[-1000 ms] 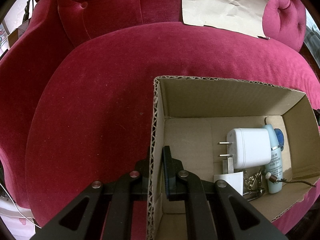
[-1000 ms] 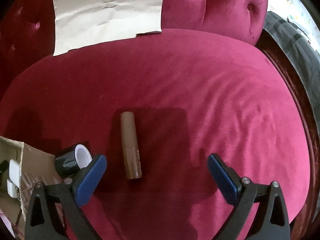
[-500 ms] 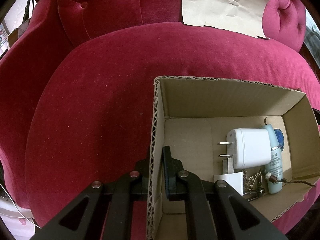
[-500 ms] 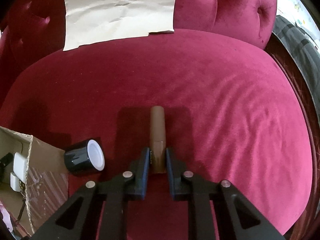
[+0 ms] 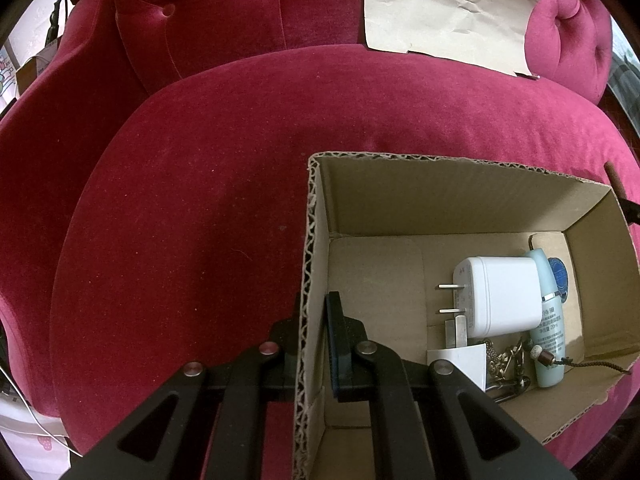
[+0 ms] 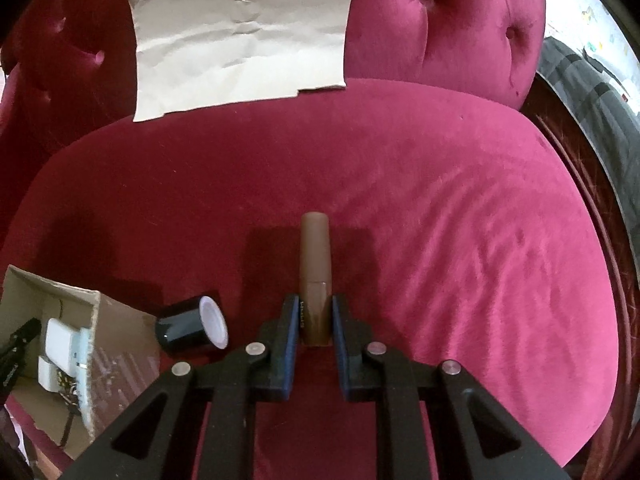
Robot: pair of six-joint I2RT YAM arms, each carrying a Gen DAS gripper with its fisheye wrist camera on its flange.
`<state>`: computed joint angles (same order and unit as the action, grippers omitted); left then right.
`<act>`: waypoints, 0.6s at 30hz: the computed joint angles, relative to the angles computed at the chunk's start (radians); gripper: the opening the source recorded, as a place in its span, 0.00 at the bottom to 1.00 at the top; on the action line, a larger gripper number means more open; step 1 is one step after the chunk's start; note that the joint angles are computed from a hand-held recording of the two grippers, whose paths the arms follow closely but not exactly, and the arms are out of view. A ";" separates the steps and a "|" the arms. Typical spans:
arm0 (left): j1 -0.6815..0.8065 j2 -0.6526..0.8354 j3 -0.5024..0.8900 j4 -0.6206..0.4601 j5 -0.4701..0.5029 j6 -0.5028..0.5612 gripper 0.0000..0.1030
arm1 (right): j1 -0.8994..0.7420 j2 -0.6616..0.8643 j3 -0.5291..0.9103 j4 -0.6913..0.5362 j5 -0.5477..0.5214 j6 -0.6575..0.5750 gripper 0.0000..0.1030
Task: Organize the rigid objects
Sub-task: 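Close the right gripper on the brown lipstick tube and lift it, then carry the brown lipstick tube into the box and open the right gripper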
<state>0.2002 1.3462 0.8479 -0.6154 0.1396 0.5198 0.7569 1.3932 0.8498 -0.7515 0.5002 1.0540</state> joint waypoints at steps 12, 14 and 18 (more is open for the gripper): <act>0.001 0.001 0.000 0.000 0.001 0.001 0.08 | 0.088 0.009 0.132 -0.117 0.049 0.033 0.16; 0.002 0.002 0.002 -0.001 0.001 0.002 0.08 | 0.107 0.020 0.163 -0.132 0.059 0.030 0.16; 0.001 0.001 0.000 0.001 0.001 0.002 0.08 | 0.133 0.038 0.216 -0.148 0.072 0.013 0.16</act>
<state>0.2015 1.3476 0.8481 -0.6145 0.1408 0.5218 0.8899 1.4310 1.0657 -0.8994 0.5721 1.0665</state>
